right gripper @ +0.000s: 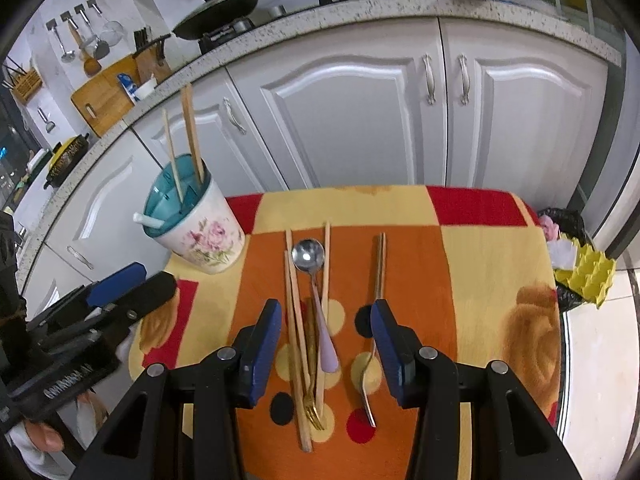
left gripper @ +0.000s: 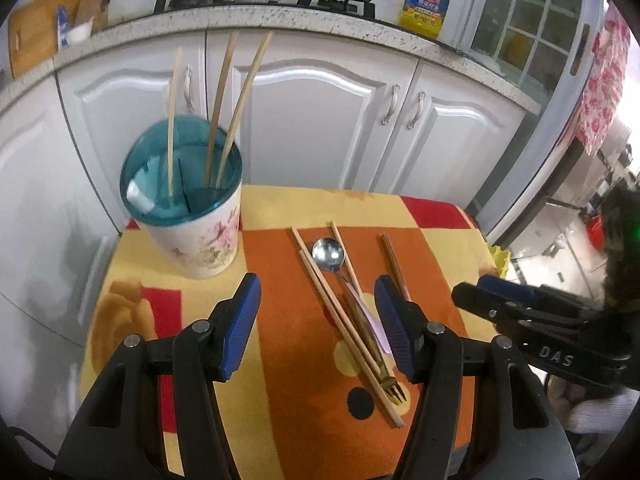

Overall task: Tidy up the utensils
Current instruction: 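Move the right tool over the metal spoon while the left tool approaches a wooden chopstick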

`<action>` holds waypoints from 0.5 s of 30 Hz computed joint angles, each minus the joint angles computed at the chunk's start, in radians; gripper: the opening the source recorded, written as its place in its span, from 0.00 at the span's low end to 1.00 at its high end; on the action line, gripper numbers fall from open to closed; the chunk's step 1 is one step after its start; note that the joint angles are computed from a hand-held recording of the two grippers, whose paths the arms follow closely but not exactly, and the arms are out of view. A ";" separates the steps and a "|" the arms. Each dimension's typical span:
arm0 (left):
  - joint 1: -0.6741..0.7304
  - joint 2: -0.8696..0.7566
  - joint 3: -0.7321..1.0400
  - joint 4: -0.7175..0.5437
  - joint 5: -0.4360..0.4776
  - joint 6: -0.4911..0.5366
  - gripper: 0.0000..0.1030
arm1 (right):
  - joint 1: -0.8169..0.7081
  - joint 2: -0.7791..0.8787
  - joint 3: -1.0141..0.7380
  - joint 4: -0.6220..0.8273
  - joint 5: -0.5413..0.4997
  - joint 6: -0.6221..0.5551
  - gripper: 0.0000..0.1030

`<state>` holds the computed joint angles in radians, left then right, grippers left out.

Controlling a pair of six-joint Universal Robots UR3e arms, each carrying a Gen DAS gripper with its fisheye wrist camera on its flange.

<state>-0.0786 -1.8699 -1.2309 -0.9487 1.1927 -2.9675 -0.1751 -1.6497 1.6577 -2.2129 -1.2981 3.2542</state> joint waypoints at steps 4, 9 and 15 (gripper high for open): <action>0.031 -0.016 -0.034 -0.019 -0.011 0.008 0.57 | -0.024 0.009 0.074 -0.023 0.026 -0.009 0.43; 0.039 -0.048 -0.055 -0.049 -0.002 0.018 0.57 | -0.017 0.069 0.110 -0.060 0.041 -0.038 0.39; 0.035 -0.086 -0.049 -0.056 0.014 0.014 0.57 | 0.044 0.228 0.012 -0.084 0.044 -0.088 0.26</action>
